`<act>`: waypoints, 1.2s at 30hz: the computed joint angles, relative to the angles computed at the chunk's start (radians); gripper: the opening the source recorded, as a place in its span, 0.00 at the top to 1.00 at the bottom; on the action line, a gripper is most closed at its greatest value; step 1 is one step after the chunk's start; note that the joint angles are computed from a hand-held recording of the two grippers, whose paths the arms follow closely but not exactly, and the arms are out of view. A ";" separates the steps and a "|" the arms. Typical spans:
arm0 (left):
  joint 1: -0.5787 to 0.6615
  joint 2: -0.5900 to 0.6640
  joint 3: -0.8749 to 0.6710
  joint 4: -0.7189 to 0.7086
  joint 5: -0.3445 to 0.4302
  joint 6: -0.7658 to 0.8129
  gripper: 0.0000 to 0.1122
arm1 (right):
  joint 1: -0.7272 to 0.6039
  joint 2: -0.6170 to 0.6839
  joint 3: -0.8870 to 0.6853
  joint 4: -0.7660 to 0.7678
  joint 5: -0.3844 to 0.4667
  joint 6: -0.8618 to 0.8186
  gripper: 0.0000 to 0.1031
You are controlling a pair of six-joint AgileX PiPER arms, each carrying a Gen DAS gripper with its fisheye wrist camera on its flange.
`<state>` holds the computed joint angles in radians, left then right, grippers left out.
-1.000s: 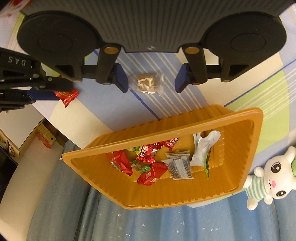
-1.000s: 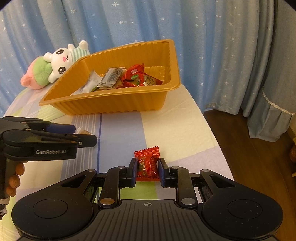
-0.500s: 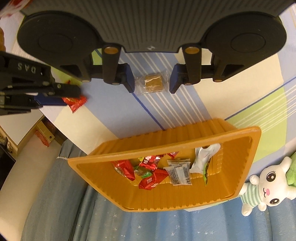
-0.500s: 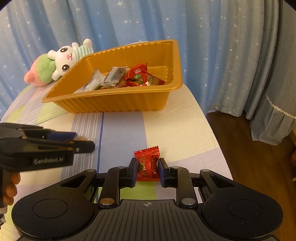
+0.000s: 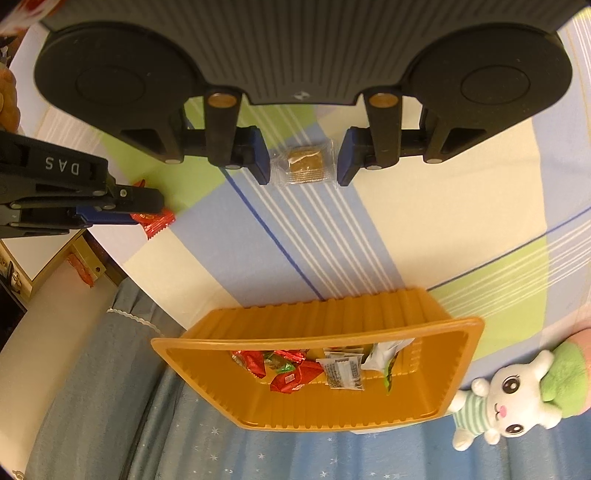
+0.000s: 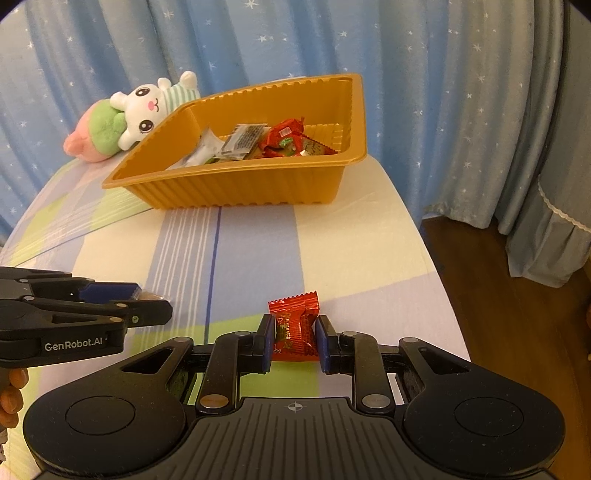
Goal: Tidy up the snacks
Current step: 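Carry the red candy and brown candy over the orange tray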
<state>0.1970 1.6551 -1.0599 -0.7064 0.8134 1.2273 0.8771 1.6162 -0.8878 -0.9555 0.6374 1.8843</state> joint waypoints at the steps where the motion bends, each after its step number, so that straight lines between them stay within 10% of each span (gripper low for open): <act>1: 0.008 -0.011 0.008 -0.002 0.004 0.003 0.68 | 0.009 -0.007 0.007 -0.005 0.004 0.009 0.77; 18: 0.099 -0.141 -0.013 -0.073 0.112 -0.008 0.68 | 0.061 -0.128 0.048 -0.028 0.055 0.008 0.77; 36: 0.065 -0.019 -0.265 -0.092 0.130 -0.086 0.68 | -0.072 -0.120 -0.114 -0.014 0.010 -0.187 0.77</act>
<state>0.2621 1.6358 -1.3244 -0.7987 0.9429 1.1411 0.8049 1.4958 -1.0013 -0.9694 0.6477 1.6977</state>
